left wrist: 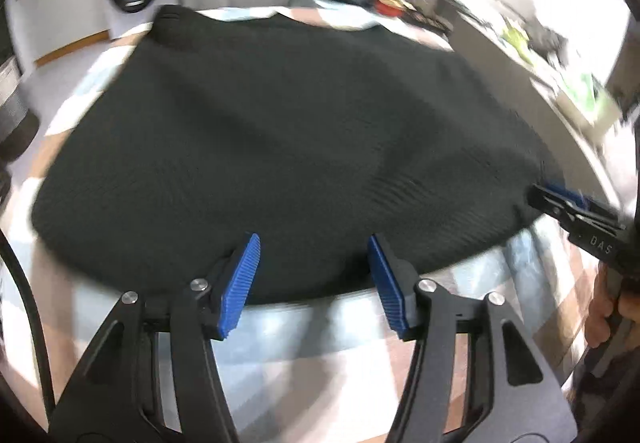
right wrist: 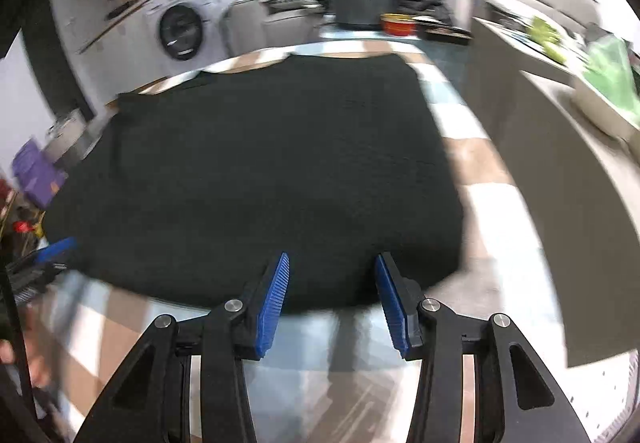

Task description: Fold small clothes

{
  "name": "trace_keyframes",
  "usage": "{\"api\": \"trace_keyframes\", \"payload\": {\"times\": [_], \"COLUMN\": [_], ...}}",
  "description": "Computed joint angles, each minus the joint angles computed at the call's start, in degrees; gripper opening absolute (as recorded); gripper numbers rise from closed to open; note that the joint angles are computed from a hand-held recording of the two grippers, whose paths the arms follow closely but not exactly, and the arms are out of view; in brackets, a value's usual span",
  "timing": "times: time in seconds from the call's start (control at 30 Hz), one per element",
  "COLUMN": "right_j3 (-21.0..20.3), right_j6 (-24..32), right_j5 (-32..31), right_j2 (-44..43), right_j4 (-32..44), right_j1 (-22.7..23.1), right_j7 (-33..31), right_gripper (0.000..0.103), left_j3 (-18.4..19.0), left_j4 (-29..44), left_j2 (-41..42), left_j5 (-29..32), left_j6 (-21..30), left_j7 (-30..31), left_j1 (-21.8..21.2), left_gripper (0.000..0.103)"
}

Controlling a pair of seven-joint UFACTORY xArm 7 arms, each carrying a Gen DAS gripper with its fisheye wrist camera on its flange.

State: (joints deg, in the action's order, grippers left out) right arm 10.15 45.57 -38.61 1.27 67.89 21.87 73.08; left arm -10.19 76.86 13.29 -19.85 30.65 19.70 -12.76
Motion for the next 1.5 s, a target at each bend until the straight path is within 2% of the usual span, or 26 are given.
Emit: {"api": "trace_keyframes", "payload": {"times": [0.1, 0.17, 0.23, 0.33, 0.4, 0.43, 0.5, 0.6, 0.63, 0.73, 0.83, 0.9, 0.97, 1.1, 1.13, 1.2, 1.37, 1.43, 1.5], "right_j3": [0.5, 0.1, -0.5, -0.5, 0.1, 0.2, 0.4, 0.9, 0.7, -0.5, -2.2, -2.9, -4.2, -6.7, -7.2, -8.9, -6.0, -4.8, -3.5], "right_j6": [-2.2, 1.4, 5.7, 12.8, 15.1, 14.4, 9.4, 3.6, 1.0, -2.2, -5.7, -4.8, -6.3, -4.4, -3.9, 0.5, 0.8, -1.6, -6.0], "right_j5": [1.4, 1.2, -1.0, -3.4, -3.3, -2.8, -2.0, -1.6, -1.5, 0.9, 5.4, 8.2, 10.1, 10.7, 10.1, 7.0, 5.5, 5.0, 5.9], "right_j2": [3.9, 5.1, 3.9, 0.0, -2.4, -3.7, -4.8, -1.9, 0.5, 6.8, 12.8, 17.1, 18.8, 16.0, 14.3, 11.3, 4.0, -0.3, -5.2], "right_j4": [2.9, 4.2, 3.2, 0.0, -1.7, -2.7, -3.8, -1.0, 1.1, 7.3, 13.7, 19.0, 20.2, 17.1, 15.1, 12.1, 4.7, 0.4, -5.1], "right_j1": [1.2, 2.4, 3.5, 3.5, 2.7, 2.0, 0.5, -0.6, -0.8, 0.0, 0.4, 1.0, 0.5, 1.6, 1.7, 3.3, -0.1, -1.1, -2.5], "right_j7": [-5.9, -8.5, -7.3, -4.0, -1.8, -0.5, 0.9, -1.0, -2.2, -6.4, -10.8, -14.8, -18.6, -21.4, -20.8, -17.8, -11.6, -8.2, -4.4], "right_gripper": [0.047, 0.047, 0.048, 0.05, 0.051, 0.051, 0.051, 0.051, 0.051, 0.051, 0.051, 0.051, 0.051, 0.052, 0.054, 0.054, 0.054, 0.054, 0.055], "left_j3": [0.2, -0.3, -0.1, 1.8, 2.4, 2.7, 2.7, 1.7, 1.4, 1.8, 2.2, 2.0, 1.2, 0.7, 0.7, 1.1, 0.6, 0.1, 0.6], "left_j4": [-2.4, -3.9, -5.2, -7.6, -7.6, -6.9, -5.0, -0.3, 1.5, 5.8, 9.2, 12.3, 13.3, 14.2, 14.4, 14.2, 13.4, 11.4, 7.9], "left_j2": [-0.3, -1.3, -2.7, -5.0, -5.4, -5.1, -4.1, -0.8, 0.5, 4.0, 6.7, 9.4, 10.4, 11.3, 11.4, 11.0, 9.6, 7.6, 4.6], "left_j5": [4.4, 3.2, 2.1, 3.2, 2.2, 1.3, -0.6, -2.8, -3.2, -0.9, 0.9, 1.5, 0.9, 1.2, 1.2, 1.5, -0.3, -2.9, -4.6], "left_j6": [-4.2, -4.7, -4.1, -3.8, -3.1, -3.3, -3.0, -1.8, -1.5, -0.6, 0.7, 1.5, 1.7, 1.8, 1.8, 1.9, 3.4, 4.3, 2.8], "left_j7": [0.2, 2.6, 3.7, 1.7, 1.6, 1.4, 2.2, 2.7, 2.4, -0.2, -3.3, -4.1, -2.8, -1.0, -1.0, -2.0, -2.7, -2.0, -2.6], "left_j1": [-1.8, -0.8, 0.1, 0.7, 1.7, 2.3, 3.3, 3.8, 3.8, 3.3, 3.5, 3.9, 5.2, 6.1, 6.2, 6.0, 6.9, 8.2, 8.5], "left_gripper": [0.056, 0.056, 0.056, 0.056, 0.056, 0.056, 0.056, 0.056, 0.056, 0.056, 0.056, 0.056, 0.056, 0.056, 0.056, 0.056, 0.056, 0.056, 0.056]}}
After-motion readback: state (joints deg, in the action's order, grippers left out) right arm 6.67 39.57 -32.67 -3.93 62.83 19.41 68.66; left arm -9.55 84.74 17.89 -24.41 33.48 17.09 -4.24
